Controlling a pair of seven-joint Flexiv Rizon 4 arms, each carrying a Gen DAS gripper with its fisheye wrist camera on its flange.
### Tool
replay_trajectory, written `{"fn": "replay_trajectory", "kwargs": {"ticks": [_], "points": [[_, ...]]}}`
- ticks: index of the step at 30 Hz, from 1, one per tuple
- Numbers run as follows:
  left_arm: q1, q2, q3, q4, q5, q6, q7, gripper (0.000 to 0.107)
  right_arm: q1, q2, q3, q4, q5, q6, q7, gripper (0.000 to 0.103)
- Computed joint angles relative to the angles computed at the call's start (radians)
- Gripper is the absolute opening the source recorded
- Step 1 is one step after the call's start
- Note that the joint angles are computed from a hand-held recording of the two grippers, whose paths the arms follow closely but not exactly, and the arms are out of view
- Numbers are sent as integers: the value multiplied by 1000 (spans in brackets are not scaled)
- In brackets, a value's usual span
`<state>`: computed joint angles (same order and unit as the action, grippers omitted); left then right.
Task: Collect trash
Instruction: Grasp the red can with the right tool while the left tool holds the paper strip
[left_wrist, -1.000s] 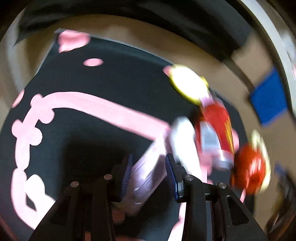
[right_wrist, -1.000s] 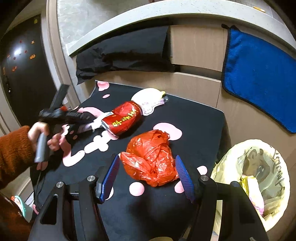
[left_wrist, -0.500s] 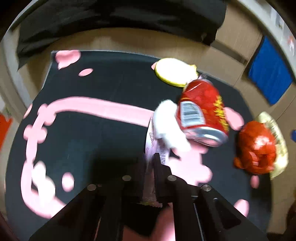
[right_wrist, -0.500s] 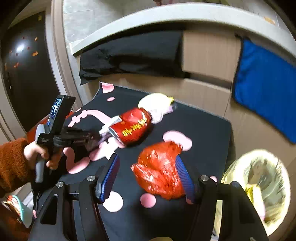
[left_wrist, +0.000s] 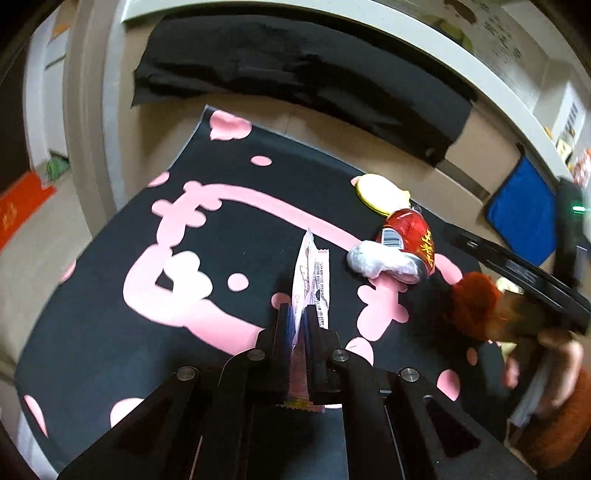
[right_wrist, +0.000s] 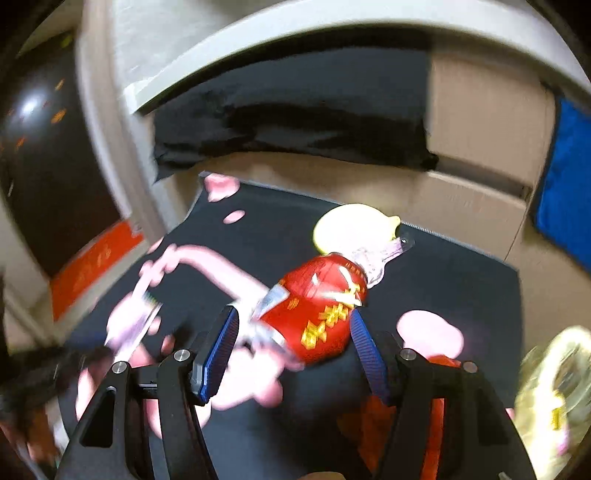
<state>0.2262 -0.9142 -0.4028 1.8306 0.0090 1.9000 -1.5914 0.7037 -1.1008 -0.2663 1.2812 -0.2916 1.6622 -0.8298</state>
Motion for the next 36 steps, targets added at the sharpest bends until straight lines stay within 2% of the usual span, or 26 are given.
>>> {"fn": "replay_trajectory", "kwargs": {"ticks": [3, 6, 8, 11, 13, 16, 17, 18, 20, 23, 25, 30, 36], "points": [[2, -7, 5, -2, 4, 23, -7, 6, -23, -68, 4, -127, 10, -106, 69, 60], [9, -13, 2, -8, 18, 29, -7, 6, -105, -119, 135, -229, -22, -181, 55, 60], [12, -18, 0, -17, 22, 21, -4, 6, -150, -156, 226, -287, -36, -203, 11, 62], [0, -21, 14, -31, 16, 12, 4, 6, -177, -208, 295, -365, -40, -203, -46, 62], [-11, -25, 26, -45, 7, 2, 11, 6, -199, -247, 370, -441, -33, -249, -104, 62], [-6, -36, 18, -64, -5, -24, 23, 6, -217, -322, 494, -599, -11, -371, -229, 62], [-11, -37, 22, -69, -13, -33, 26, 6, -214, -337, 511, -636, -4, -406, -260, 61], [-17, -38, 27, -73, -21, -40, 30, 6, -208, -346, 517, -661, 1, -432, -288, 55], [-21, -38, 27, -75, -29, -42, 38, 6, -194, -334, 486, -650, 5, -432, -318, 45], [-31, -34, 28, -77, -38, -38, 45, 6, -163, -264, 386, -543, 4, -404, -324, 37], [-39, -26, 27, -76, -44, -35, 45, 6, -152, -205, 349, -448, 14, -357, -337, 36], [-94, 4, 59, -75, -56, -3, 37, 6, -58, -42, 117, -159, -26, -158, -209, 36], [-169, 53, 96, -83, -63, 34, 24, 6, 27, 90, -42, 80, -30, 22, -146, 36]]}}
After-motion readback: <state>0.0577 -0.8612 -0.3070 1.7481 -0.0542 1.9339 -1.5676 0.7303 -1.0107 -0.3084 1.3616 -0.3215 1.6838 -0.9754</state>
